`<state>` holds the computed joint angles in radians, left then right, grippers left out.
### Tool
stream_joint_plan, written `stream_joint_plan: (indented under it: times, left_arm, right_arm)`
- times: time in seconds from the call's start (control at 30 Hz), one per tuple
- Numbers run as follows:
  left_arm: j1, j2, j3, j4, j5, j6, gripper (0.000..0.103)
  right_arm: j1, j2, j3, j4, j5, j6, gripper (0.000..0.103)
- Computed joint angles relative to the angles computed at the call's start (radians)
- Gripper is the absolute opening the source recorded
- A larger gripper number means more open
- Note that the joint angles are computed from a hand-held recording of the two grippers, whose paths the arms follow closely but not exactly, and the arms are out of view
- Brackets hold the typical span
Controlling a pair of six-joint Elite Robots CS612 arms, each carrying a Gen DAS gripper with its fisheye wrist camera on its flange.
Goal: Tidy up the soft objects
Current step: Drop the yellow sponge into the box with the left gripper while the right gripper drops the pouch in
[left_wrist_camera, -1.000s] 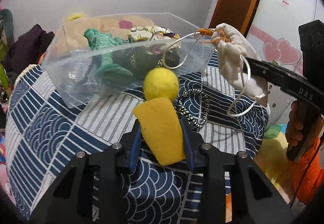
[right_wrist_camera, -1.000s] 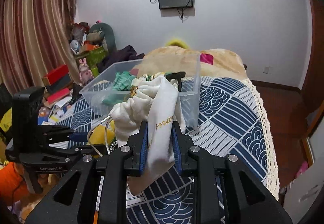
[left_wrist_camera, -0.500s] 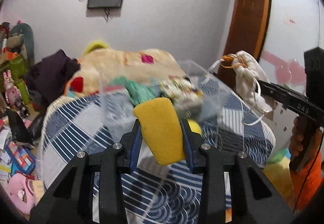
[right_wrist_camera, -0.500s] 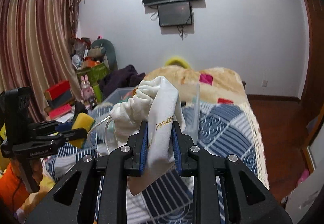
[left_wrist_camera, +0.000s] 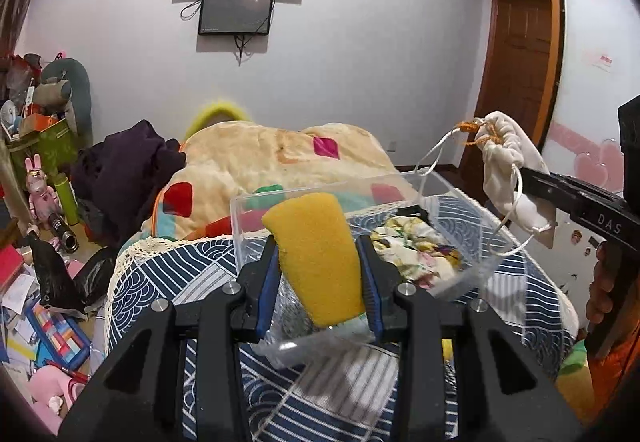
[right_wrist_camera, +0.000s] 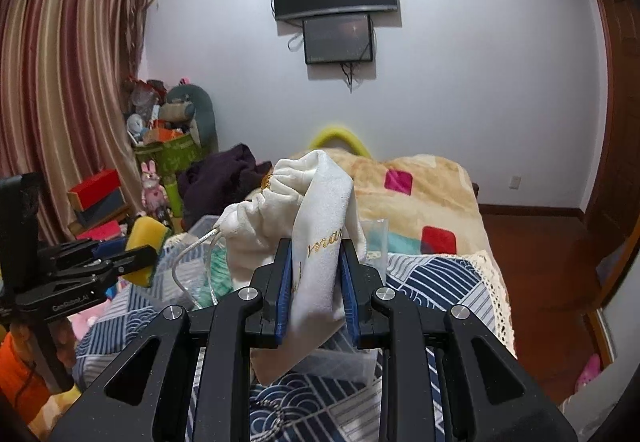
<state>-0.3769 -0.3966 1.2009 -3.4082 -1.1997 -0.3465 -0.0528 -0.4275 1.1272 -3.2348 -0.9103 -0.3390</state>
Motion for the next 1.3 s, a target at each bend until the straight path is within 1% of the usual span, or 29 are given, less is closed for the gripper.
stream_joint_plan:
  times: [0.17, 0.3, 0.43, 0.53, 0.6, 0.7, 0.77, 0.8, 0.87, 0.93, 1.0, 1.07, 1.1, 1.17, 1.23, 1.3]
  left_arm:
    - [0.014, 0.026, -0.055, 0.084, -0.029, -0.018, 0.037]
    - [0.016, 0.053, -0.095, 0.137, -0.022, -0.022, 0.037]
    - [0.017, 0.073, -0.127, 0.176, -0.023, -0.012, 0.037]
    - [0.014, 0.078, -0.133, 0.174, -0.019, 0.005, 0.037]
    - [0.014, 0.076, -0.127, 0.169, -0.024, -0.005, 0.038]
    - [0.013, 0.071, -0.118, 0.165, -0.032, -0.017, 0.045]
    - [0.010, 0.065, -0.109, 0.165, -0.025, -0.018, 0.058]
    - [0.009, 0.062, -0.104, 0.163, -0.023, -0.017, 0.060]
    - [0.007, 0.056, -0.090, 0.149, -0.030, -0.018, 0.061]
    - [0.006, 0.047, -0.073, 0.140, -0.038, -0.030, 0.061]
    - [0.007, 0.036, -0.053, 0.129, -0.056, -0.047, 0.061]
    - [0.003, 0.024, -0.032, 0.115, -0.053, -0.055, 0.061]
    - [-0.002, 0.018, -0.021, 0.106, -0.044, -0.049, 0.061]
    - [-0.009, 0.009, -0.001, 0.085, -0.037, -0.038, 0.063]
    - [-0.015, 0.001, 0.017, 0.062, -0.039, -0.030, 0.066]
    - [-0.021, -0.004, 0.030, 0.050, -0.048, -0.027, 0.067]
  right_arm:
    - [0.018, 0.020, -0.040, 0.108, -0.064, -0.049, 0.020]
    - [0.030, 0.033, -0.061, 0.168, -0.112, -0.090, 0.020]
    - [0.035, 0.036, -0.067, 0.206, -0.138, -0.118, 0.020]
    - [0.037, 0.031, -0.057, 0.205, -0.149, -0.145, 0.021]
    - [0.036, 0.023, -0.047, 0.210, -0.143, -0.155, 0.022]
    - [0.031, 0.017, -0.036, 0.209, -0.137, -0.153, 0.024]
    - [0.030, 0.013, -0.030, 0.203, -0.140, -0.160, 0.029]
    - [0.029, 0.013, -0.029, 0.200, -0.140, -0.164, 0.032]
    - [0.027, 0.008, -0.019, 0.186, -0.132, -0.164, 0.041]
    - [0.021, -0.001, -0.001, 0.169, -0.110, -0.160, 0.044]
    - [0.015, -0.012, 0.020, 0.147, -0.089, -0.158, 0.045]
    - [0.011, -0.021, 0.039, 0.126, -0.074, -0.157, 0.049]
    - [0.009, -0.023, 0.043, 0.115, -0.070, -0.156, 0.051]
    - [0.004, -0.031, 0.065, 0.079, -0.065, -0.149, 0.058]
    - [-0.003, -0.040, 0.088, 0.054, -0.048, -0.146, 0.061]
    - [-0.008, -0.046, 0.105, 0.045, -0.036, -0.146, 0.062]
